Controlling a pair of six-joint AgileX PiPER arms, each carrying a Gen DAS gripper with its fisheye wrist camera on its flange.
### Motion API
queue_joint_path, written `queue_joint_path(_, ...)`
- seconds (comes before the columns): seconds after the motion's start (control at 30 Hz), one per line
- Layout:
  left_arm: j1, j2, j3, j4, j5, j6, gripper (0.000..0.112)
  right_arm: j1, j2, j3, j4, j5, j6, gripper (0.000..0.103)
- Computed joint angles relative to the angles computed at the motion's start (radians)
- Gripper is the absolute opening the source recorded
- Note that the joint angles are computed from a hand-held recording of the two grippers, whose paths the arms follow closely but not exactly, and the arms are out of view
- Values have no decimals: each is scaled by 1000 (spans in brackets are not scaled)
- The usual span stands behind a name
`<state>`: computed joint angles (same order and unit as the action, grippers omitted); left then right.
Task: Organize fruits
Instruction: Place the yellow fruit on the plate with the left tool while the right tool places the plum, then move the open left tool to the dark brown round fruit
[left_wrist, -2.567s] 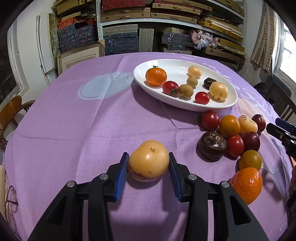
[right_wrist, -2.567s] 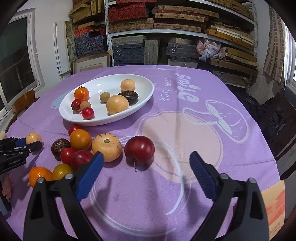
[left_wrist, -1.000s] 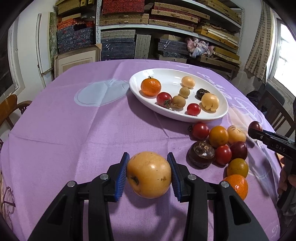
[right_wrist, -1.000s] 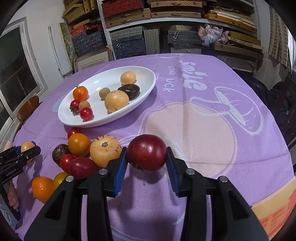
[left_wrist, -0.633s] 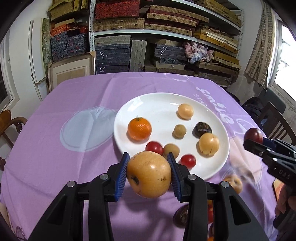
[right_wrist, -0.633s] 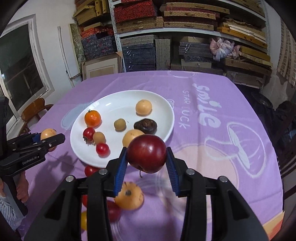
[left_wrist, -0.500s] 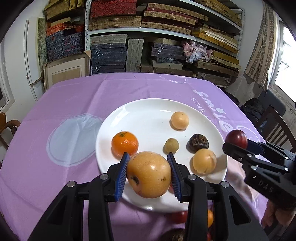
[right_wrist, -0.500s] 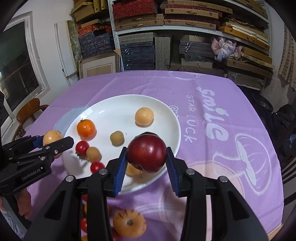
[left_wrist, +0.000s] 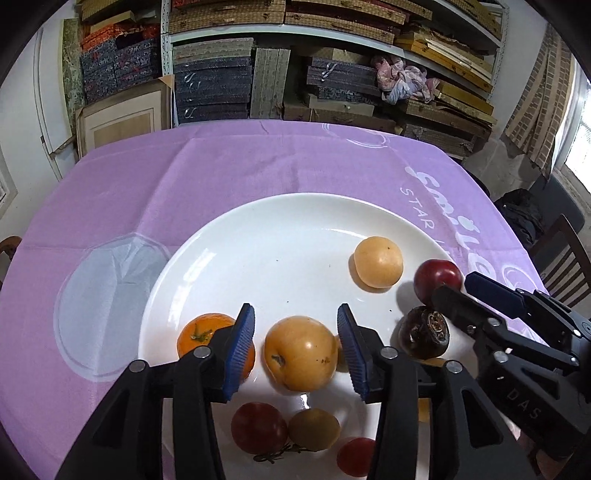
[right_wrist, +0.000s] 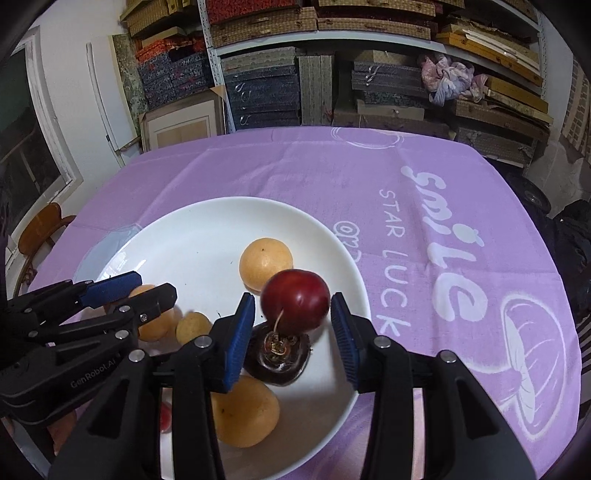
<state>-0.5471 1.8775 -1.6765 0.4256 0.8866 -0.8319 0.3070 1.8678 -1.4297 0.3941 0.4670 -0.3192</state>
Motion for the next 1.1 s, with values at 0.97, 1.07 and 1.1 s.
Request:
queue_joint_path(0.97, -518, -353, 617, 475, 187, -613, 92, -437, -631, 869, 1054, 99, -1026, 99)
queue_joint_path(1.07, -490, -358, 634, 453, 124, -604, 92, -475, -613, 861, 1048, 141, -1001, 99)
queue_joint_path(1.1, -482, -356, 631, 446, 113, -595, 92, -481, -612, 860, 1043, 147, -995, 99)
